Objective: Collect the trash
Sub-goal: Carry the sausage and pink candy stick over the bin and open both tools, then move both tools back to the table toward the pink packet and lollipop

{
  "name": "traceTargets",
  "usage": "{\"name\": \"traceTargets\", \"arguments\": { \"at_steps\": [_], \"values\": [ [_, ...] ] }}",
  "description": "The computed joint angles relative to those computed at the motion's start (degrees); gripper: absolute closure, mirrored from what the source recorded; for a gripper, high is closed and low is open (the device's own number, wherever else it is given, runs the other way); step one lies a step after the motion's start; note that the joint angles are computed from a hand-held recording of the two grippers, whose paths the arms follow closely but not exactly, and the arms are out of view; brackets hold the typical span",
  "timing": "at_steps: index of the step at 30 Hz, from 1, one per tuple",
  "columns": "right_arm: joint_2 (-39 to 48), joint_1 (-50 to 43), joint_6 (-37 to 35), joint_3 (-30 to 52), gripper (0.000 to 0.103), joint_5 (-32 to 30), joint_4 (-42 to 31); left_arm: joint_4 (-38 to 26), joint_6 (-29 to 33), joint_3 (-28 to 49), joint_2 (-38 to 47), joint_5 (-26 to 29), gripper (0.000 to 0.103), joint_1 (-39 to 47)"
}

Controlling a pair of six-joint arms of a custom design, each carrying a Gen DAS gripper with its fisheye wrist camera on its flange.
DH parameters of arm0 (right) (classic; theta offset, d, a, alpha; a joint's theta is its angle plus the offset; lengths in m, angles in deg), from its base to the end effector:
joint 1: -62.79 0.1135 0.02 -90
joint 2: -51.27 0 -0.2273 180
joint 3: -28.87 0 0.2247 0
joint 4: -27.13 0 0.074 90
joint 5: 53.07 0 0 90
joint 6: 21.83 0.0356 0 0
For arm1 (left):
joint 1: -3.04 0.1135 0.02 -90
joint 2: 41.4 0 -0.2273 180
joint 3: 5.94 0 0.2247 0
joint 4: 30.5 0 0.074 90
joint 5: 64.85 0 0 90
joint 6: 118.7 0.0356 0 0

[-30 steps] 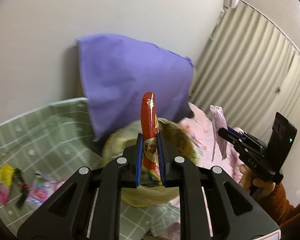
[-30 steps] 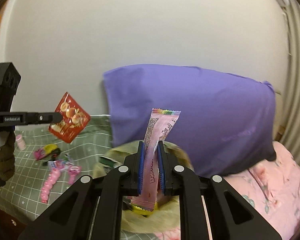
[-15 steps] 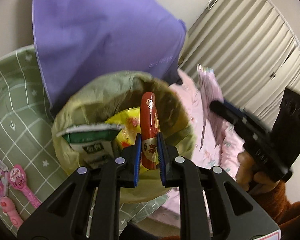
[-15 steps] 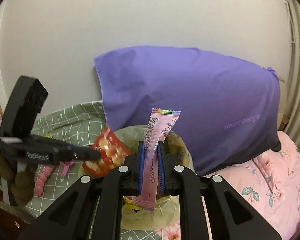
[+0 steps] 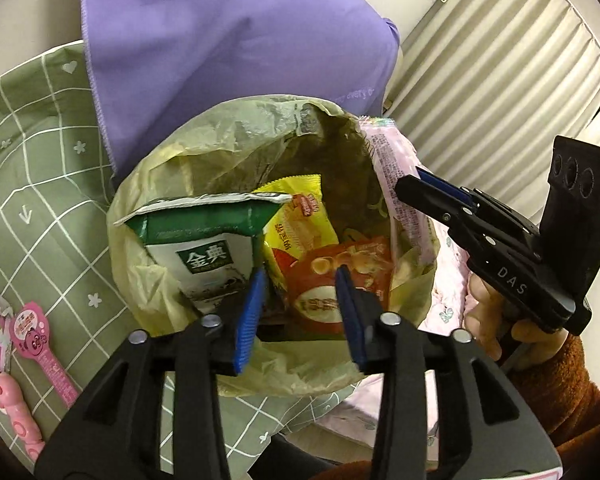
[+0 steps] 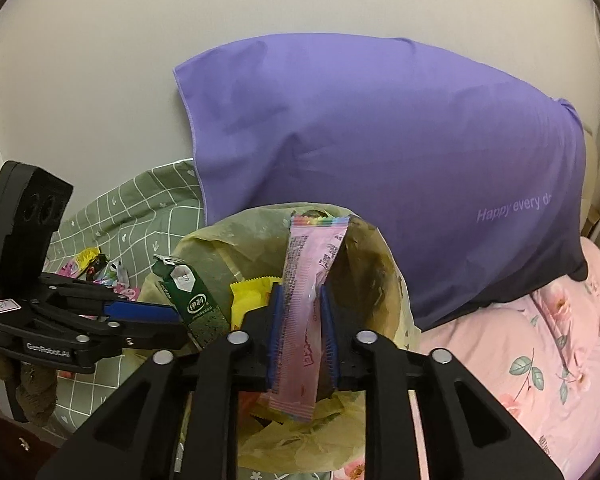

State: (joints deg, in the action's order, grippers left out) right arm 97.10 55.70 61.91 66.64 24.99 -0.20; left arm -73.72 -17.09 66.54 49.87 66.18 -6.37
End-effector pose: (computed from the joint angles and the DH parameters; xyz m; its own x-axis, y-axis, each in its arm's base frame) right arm 0.1724 -0.0140 0.1820 -0.5662 -0.0371 -0.8234 -0.1090 0.9936 0.0302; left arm 0.2774 -0.0697 0.1793 -0.7673 0.2811 -0.5764 0.5939 0.6506 -0.4734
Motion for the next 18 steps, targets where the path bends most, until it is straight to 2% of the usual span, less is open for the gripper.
{"name": "traceTargets", "arguments": {
  "at_steps": [2, 4, 11, 14, 18],
  "values": [
    [-0.68, 0.01, 0.19, -0.37, 0.069, 0.39, 0.01, 0.19, -0.01, -1.21, -1.49, 0.4, 0.055, 0.97],
    [-1.49, 0.44, 0.76, -0.66, 0.069, 1.09, -0.2, 0.02, 0.16, -2.15, -3.07, 0.82, 0.05, 1.96],
    [-7.34, 5.01, 3.77, -0.26, 0.068, 4.78, -3.7, -1.05, 3.59, -7.44, -11.28, 2.42, 0.047, 9.4],
    [-8.94, 10.42, 6.63, 0.82, 0.068, 7.92, -4.25, -1.26, 6.64, -8.99, -15.42, 1.68, 0.047, 15.66],
    [-8.24, 19.44, 10.26, 2.3, 0.068, 13.63, -3.51, 2.3, 7.87, -10.58, -18.2, -0.96, 0.046, 20.83]
  ]
}}
